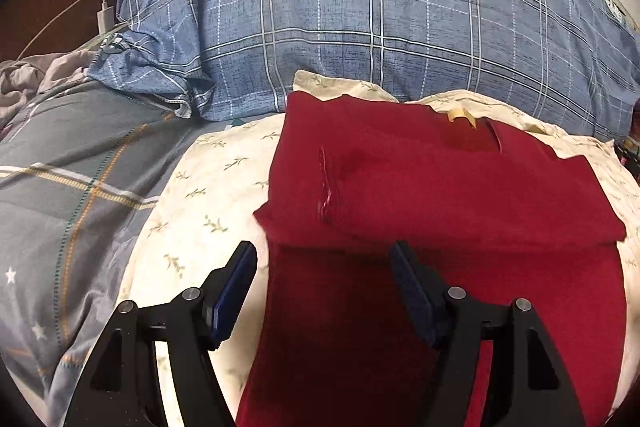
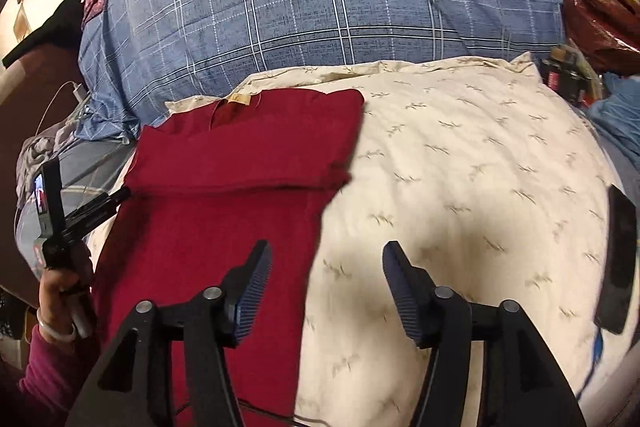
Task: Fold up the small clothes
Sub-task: 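Open the left gripper and withdraw both grippers from the sweater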
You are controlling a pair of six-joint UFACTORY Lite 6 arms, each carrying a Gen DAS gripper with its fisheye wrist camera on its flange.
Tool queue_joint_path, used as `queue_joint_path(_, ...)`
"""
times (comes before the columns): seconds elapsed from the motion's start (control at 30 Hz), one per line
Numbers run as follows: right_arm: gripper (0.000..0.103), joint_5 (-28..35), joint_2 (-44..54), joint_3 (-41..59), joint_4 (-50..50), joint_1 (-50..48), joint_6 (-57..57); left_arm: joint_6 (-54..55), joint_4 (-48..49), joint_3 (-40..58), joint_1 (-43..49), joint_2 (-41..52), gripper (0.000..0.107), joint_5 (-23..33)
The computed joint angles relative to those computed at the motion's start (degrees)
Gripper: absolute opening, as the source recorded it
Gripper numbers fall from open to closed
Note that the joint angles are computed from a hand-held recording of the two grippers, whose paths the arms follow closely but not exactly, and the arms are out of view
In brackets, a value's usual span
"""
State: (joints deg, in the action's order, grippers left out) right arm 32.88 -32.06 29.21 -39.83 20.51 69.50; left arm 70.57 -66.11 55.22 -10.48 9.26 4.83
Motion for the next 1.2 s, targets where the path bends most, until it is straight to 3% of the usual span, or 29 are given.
queue_joint_path(0.13, 0.066, 2.8, -4.7, -3.2, -0.3, 5.7, 4.0, -14.2, 14.3, -4.0, 1.0, -5.6, 0.069, 1.5)
queue_joint_path(0.3, 0.066, -1.8, 2.0, -5.0, -3.6, 9.5, 11.7, -22.1, 22.6, -8.8, 2.9, -11.7, 0.069, 3.7)
queue_joint_path(0.53, 0.066, -10.4, 12.3, -3.8, -8.5, 12.0, 17.8, -18.1, 22.8, -17.7, 11.0, -22.4, 0.069, 10.8)
queue_joint_path(0.73, 0.066, -13.5, 17.1, -0.6, -15.5, 9.2, 23.3, -19.6, 25.3, -20.9, 12.4, -26.3, 0.069, 11.4)
queue_joint_path(0.9, 0.066, -13.8, 22.6, 6.4, -27.5, 6.0, 30.0, -9.6, 15.5, -22.8, 12.3, -25.8, 0.069, 11.2)
queue_joint_path(0.97, 0.066, -13.1, 25.2, 8.9, -26.2, 5.4, 28.7, -10.3, 17.2, -22.5, 12.5, -24.9, 0.069, 11.3)
queue_joint_path(1.07, 0.066, -18.1, 24.8, 7.8, -23.0, 5.5, 25.3, -9.2, 17.5, -22.2, 14.5, -25.2, 0.069, 12.8)
queue_joint_path(1.2, 0.066, -16.8, 22.4, 4.3, -10.2, 10.3, 12.0, -5.1, 16.2, -20.9, 20.6, -24.9, 0.069, 20.3)
